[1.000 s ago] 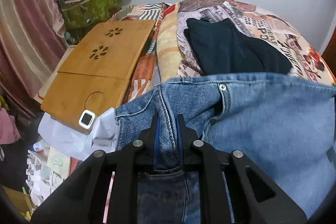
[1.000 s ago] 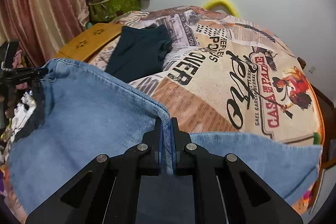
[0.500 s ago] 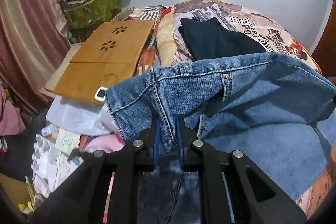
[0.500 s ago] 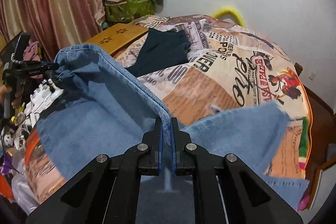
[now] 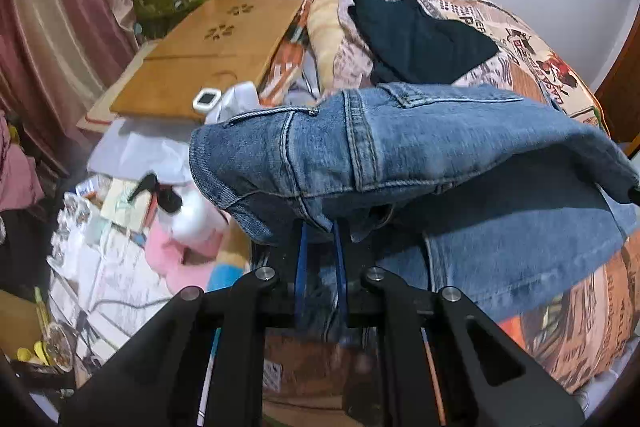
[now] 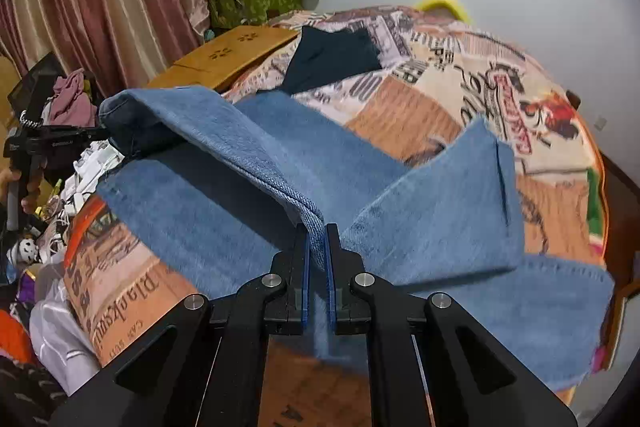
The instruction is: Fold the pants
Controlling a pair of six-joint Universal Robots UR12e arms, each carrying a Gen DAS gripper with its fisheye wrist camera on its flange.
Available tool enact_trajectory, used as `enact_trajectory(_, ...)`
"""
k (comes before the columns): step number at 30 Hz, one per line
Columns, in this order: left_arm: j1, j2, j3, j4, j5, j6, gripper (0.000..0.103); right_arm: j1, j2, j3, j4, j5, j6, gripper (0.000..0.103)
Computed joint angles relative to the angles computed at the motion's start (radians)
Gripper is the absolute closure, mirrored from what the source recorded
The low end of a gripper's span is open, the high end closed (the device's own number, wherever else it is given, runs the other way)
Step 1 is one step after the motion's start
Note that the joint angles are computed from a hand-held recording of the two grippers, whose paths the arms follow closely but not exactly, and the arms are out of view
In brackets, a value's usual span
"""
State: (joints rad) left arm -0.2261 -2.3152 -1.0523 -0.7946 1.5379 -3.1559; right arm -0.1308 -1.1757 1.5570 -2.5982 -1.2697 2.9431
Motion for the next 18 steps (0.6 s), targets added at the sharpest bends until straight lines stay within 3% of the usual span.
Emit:
enact_trajectory(12, 0.004, 0.039, -0.071, -0.027, 0.012, -0.018, 0.090, 0.003, -0.020, 0.060, -0.022, -0.001, 0.047, 0.096)
enact_trajectory(18, -0.012, 0.062, -0.085, 0.040, 0.051, 0.055, 0.090, 0.001, -0.039, 0.059, -0.008, 0.000, 0.007, 0.092)
